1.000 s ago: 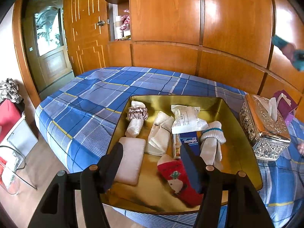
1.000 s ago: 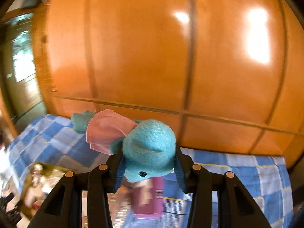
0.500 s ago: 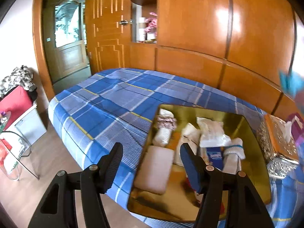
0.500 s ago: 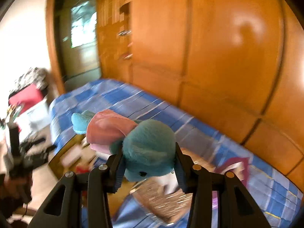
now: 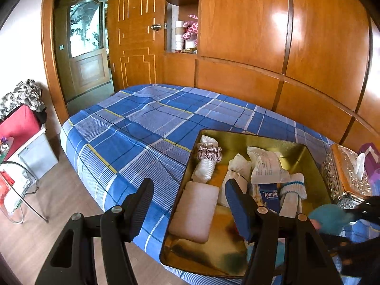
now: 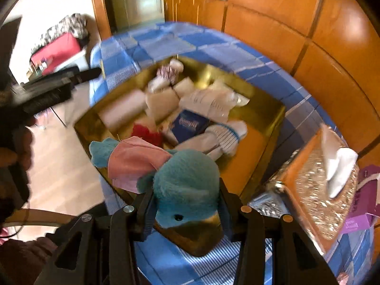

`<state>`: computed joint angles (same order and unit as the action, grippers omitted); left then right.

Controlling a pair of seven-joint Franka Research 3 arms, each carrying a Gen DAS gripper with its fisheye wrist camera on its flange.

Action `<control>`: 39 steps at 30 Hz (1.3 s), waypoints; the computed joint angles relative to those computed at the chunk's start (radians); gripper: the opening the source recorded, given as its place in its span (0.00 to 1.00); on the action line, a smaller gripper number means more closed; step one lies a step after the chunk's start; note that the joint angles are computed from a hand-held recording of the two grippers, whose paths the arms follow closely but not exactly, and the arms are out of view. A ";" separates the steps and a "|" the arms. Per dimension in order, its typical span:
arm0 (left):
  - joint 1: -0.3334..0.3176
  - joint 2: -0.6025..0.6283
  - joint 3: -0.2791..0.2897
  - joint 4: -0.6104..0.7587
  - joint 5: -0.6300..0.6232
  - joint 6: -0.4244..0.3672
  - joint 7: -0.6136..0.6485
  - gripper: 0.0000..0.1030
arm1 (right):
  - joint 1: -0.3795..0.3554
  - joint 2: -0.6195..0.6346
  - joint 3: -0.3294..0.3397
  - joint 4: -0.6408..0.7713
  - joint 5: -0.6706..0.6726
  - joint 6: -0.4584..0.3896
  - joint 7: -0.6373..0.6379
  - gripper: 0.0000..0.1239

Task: Organize soft objects
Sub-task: 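Carry the teal plush toy over the gold tray with the right tool and release it, then move both tools away from the tray toward the pink fuzzy bundle and scrunchie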

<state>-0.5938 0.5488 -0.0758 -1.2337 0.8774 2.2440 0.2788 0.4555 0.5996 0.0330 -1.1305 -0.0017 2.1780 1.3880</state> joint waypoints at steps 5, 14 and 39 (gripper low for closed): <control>0.004 0.007 -0.004 0.004 -0.014 0.006 0.013 0.63 | 0.042 0.097 -0.045 0.114 -0.072 -0.025 0.069 0.36; -0.006 0.028 -0.005 0.026 -0.031 0.024 0.054 0.64 | 0.072 0.065 -0.057 0.024 -0.165 0.038 0.077 0.38; -0.038 0.051 0.005 0.067 -0.040 0.039 0.090 0.69 | 0.030 -0.121 -0.047 -0.273 -0.129 0.348 0.245 0.52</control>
<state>-0.6318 0.6003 -0.0709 -1.1667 0.8370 2.2832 0.3683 0.4850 0.4789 -0.0145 -1.4040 -0.1309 2.5259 1.6331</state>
